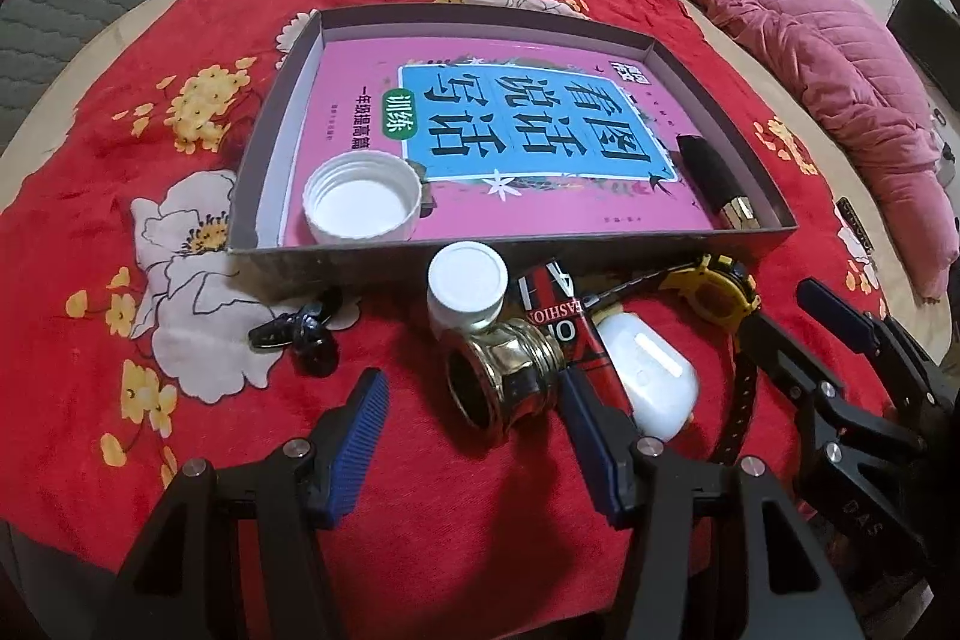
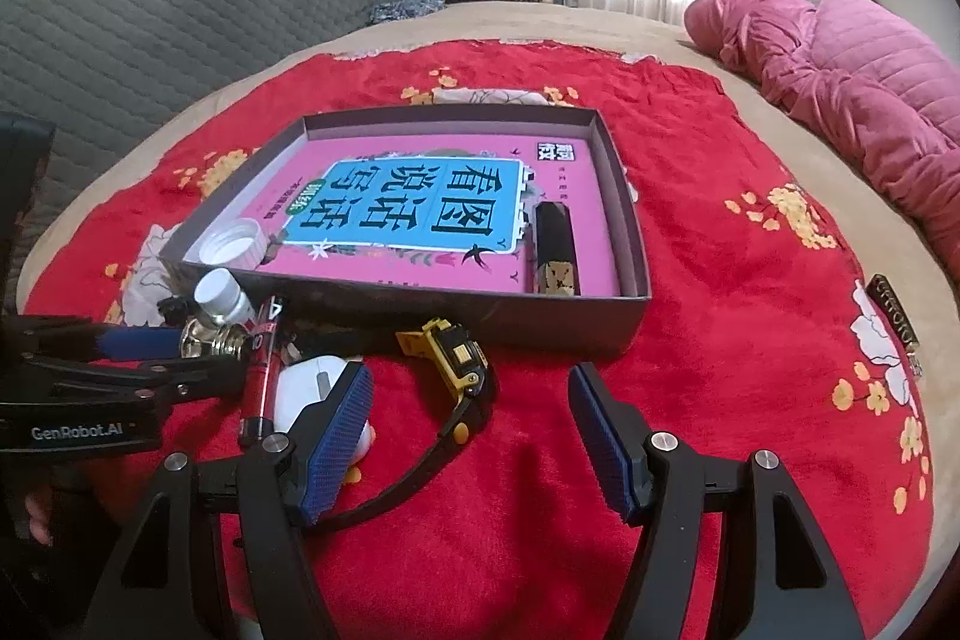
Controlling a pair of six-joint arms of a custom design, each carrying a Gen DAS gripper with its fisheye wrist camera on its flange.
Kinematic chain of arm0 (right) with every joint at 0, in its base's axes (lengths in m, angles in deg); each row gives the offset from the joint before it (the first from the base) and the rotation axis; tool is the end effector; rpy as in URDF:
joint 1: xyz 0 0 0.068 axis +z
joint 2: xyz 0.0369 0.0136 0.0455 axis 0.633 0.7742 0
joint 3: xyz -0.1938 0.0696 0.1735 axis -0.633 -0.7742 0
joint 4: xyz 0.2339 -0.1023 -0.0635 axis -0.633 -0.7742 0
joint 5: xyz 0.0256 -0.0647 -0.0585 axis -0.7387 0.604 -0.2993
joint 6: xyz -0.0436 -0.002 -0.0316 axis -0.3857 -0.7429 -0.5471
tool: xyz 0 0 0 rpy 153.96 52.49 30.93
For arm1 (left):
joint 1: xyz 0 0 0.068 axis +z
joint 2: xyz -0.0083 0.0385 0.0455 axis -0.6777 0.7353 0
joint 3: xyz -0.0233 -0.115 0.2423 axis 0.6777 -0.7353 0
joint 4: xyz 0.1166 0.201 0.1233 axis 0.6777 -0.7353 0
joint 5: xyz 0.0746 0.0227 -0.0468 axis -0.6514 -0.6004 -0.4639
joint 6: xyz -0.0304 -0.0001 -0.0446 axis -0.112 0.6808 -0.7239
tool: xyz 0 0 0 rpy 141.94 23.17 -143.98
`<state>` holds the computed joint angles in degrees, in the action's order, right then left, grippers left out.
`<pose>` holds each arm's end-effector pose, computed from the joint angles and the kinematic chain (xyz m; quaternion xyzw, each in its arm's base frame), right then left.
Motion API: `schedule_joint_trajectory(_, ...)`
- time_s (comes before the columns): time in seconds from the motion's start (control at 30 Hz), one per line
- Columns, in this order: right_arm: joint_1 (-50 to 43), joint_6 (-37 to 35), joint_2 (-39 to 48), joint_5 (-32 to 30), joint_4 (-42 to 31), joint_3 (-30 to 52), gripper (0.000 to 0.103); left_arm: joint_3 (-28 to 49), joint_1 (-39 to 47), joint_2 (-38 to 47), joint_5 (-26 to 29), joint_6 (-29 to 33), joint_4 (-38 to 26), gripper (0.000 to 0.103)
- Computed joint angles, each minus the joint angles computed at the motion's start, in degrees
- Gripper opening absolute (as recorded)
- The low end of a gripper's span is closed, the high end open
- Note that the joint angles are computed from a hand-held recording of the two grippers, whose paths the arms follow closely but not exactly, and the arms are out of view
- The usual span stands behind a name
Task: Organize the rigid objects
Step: 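Withdraw both grippers from the box back toward the remaining objects, then grasp the brass cylinder with the left gripper while the right gripper grasps the yellow tape measure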
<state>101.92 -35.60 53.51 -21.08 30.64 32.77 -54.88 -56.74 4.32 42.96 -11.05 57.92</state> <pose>0.1549 0.2565 0.1343 -0.0171 0.9318 0.0373 0.3606 0.2040 -0.0560 0.1368 0.1043 0.9659 -0.1000 0.2147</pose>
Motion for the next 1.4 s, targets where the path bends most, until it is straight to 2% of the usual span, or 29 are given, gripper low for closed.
schedule_joint_trajectory(0.47,-1.73,-1.62,2.96,-1.7,3.17,0.2,0.069,0.27,0.94,0.72,0.67,-0.26,-1.02,0.058)
schedule_joint_trajectory(0.8,-5.12,-3.14,4.82,-4.22,7.46,-0.75,0.069,0.75,-0.63,2.64,-0.23,-2.85,-0.2,0.058)
schedule_joint_trajectory(0.83,-5.5,-3.46,4.97,-4.8,8.27,-1.06,0.066,0.87,-0.73,2.87,-0.37,-3.28,-0.07,0.058)
schedule_joint_trajectory(0.9,-6.12,-4.19,5.47,-6.02,9.14,-1.17,0.053,1.16,-0.96,3.31,-0.66,-4.17,0.09,0.058)
schedule_joint_trajectory(1.0,-6.32,-5.5,6.42,-6.97,10.33,-0.99,0.042,1.59,-1.31,3.99,-1.34,-5.72,0.29,0.058)
schedule_joint_trajectory(1.27,-5.78,-8.07,8.96,-6.5,10.94,0.85,0.035,3.78,-2.4,7.25,-5.04,-10.29,0.41,0.058)
schedule_joint_trajectory(1.4,-6.6,-7.95,8.16,-7.64,13.13,-0.9,0.028,3.17,-1.5,7.39,-4.22,-10.21,1.38,0.058)
